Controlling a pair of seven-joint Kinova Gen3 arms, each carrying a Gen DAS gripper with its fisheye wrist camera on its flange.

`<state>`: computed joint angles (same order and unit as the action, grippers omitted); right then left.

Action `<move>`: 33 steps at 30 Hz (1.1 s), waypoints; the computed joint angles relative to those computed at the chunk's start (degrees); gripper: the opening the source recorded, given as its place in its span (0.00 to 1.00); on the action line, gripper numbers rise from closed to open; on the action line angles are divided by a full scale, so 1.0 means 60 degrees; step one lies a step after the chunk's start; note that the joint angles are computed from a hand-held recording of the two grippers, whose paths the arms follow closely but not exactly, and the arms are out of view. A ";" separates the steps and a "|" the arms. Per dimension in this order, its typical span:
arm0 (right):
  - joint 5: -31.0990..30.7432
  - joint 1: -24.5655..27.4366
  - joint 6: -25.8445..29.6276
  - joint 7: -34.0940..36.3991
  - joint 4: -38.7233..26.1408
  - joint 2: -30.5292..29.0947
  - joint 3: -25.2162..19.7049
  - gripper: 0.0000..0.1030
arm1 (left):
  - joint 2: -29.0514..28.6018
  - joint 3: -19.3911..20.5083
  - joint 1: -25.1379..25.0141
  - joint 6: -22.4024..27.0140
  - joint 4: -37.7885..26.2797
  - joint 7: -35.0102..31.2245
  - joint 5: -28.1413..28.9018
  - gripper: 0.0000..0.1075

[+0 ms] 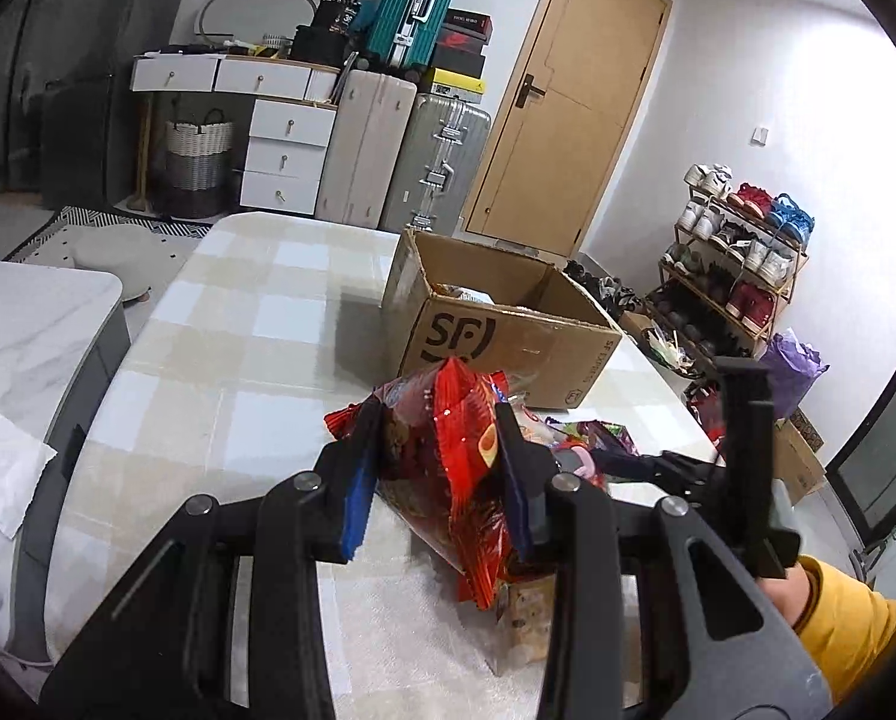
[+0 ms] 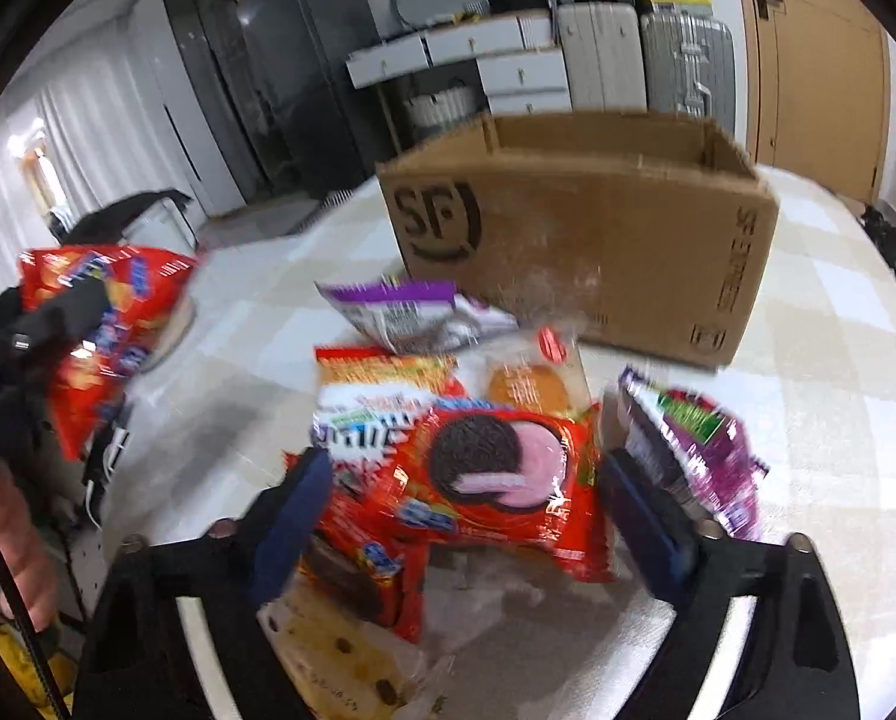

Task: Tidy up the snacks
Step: 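Grasp the red Oreo cake pack with the right tool while the left tool grasps a red wafer bag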

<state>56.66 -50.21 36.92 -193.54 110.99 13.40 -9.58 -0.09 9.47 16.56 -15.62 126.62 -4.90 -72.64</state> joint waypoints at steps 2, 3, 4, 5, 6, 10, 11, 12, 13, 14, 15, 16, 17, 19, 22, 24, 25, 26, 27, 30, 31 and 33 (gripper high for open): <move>-0.0132 -0.0039 0.0193 -0.0028 -0.0080 0.0125 0.0038 0.78 | -0.0058 -0.0057 -0.0050 -0.0126 0.0066 0.0119 -0.0089 0.30; -0.0063 -0.0067 0.0219 -0.0195 -0.0040 0.0134 0.0058 0.75 | -0.0054 -0.0058 -0.0041 -0.0126 0.0084 0.0072 -0.0023 0.30; -0.0035 -0.0074 0.0215 -0.0294 -0.0013 0.0123 0.0076 0.71 | -0.0094 -0.0094 -0.0064 -0.0185 0.0141 0.0051 0.0009 0.30; -0.0030 -0.0077 0.0258 -0.0347 0.0003 0.0107 0.0081 0.68 | -0.0142 -0.0146 -0.0090 -0.0274 0.0194 0.0120 -0.0083 0.30; -0.0069 -0.0067 0.0342 -0.0283 -0.0020 0.0109 0.0061 0.62 | -0.0118 -0.0152 -0.0073 -0.0280 0.0188 0.0122 -0.0075 0.30; -0.0059 -0.0108 0.0581 -0.0081 -0.0063 0.0196 0.0031 0.48 | -0.0143 -0.0222 -0.0096 -0.0384 0.0210 0.0469 -0.0362 0.30; 0.0045 -0.0129 0.0547 -0.0170 0.0005 0.0170 0.0043 0.47 | -0.0151 -0.0231 -0.0101 -0.0407 0.0195 0.0623 -0.0514 0.30; 0.0130 -0.0119 0.0455 -0.0307 0.0082 0.0112 0.0054 0.46 | -0.0183 -0.0223 -0.0098 -0.0392 0.0212 0.0622 -0.0510 0.30; 0.0239 -0.0099 0.0319 -0.0489 0.0181 0.0043 0.0061 0.45 | -0.0249 -0.0226 -0.0084 -0.0382 0.0240 0.0733 -0.0636 0.30; 0.0377 -0.0092 0.0194 -0.0696 0.0280 -0.0026 0.0056 0.45 | -0.0188 -0.0214 -0.0047 -0.0334 0.0153 0.0819 -0.0711 0.30; 0.0448 -0.0088 0.0171 -0.0789 0.0328 -0.0068 0.0024 0.45 | -0.0209 -0.0205 -0.0036 -0.0313 0.0154 0.0836 -0.0719 0.30; 0.0587 -0.0065 0.0255 -0.0936 0.0346 -0.0081 -0.0089 0.45 | -0.0251 -0.0204 -0.0022 -0.0294 0.0168 0.0871 -0.0760 0.30; 0.0858 -0.0219 0.0275 -0.1239 0.0454 -0.0158 -0.0024 0.45 | -0.0277 -0.0213 0.0000 -0.0276 0.0158 0.1007 -0.0911 0.30; 0.1166 -0.0302 0.0515 -0.1560 0.0535 -0.0223 -0.0175 0.45 | -0.0270 -0.0206 0.0044 -0.0203 0.0118 0.1079 -0.0960 0.30; 0.1833 -0.0379 0.0727 -0.2231 0.0749 -0.0432 -0.0396 0.44 | -0.0335 -0.0162 0.0141 -0.0066 0.0103 0.1234 -0.1007 0.30; 0.2206 -0.0377 0.0863 -0.2609 0.0931 -0.0634 -0.0590 0.44 | -0.0373 -0.0147 0.0246 0.0044 0.0073 0.1372 -0.1145 0.30; 0.2364 -0.0376 0.0979 -0.2794 0.1008 -0.0729 -0.0697 0.44 | -0.0377 -0.0142 0.0285 0.0097 0.0055 0.1376 -0.1141 0.30; 0.2459 -0.0364 0.1103 -0.2926 0.1049 -0.0795 -0.0809 0.44 | -0.0401 -0.0134 0.0342 0.0152 0.0033 0.1531 -0.1290 0.30; 0.2694 -0.0328 0.1071 -0.3213 0.1193 -0.0956 -0.0894 0.44 | -0.0427 -0.0120 0.0397 0.0218 0.0015 0.1653 -0.1385 0.30; 0.3404 -0.0153 0.0879 -0.4111 0.1640 -0.1478 -0.1221 0.44 | -0.0505 -0.0114 0.0543 0.0357 -0.0026 0.1948 -0.1628 0.30; 0.3497 -0.0092 0.0888 -0.4214 0.1700 -0.1612 -0.1348 0.44 | -0.0518 -0.0121 0.0573 0.0382 -0.0044 0.1996 -0.1673 0.30; 0.3819 -0.0074 0.1103 -0.4581 0.1869 -0.1940 -0.1650 0.44 | -0.0606 -0.0096 0.0681 0.0502 -0.0074 0.2290 -0.1944 0.30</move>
<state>79.57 -50.65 43.54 -221.03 122.20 1.76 -19.48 -3.73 8.89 20.65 -12.61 126.17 8.83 -84.31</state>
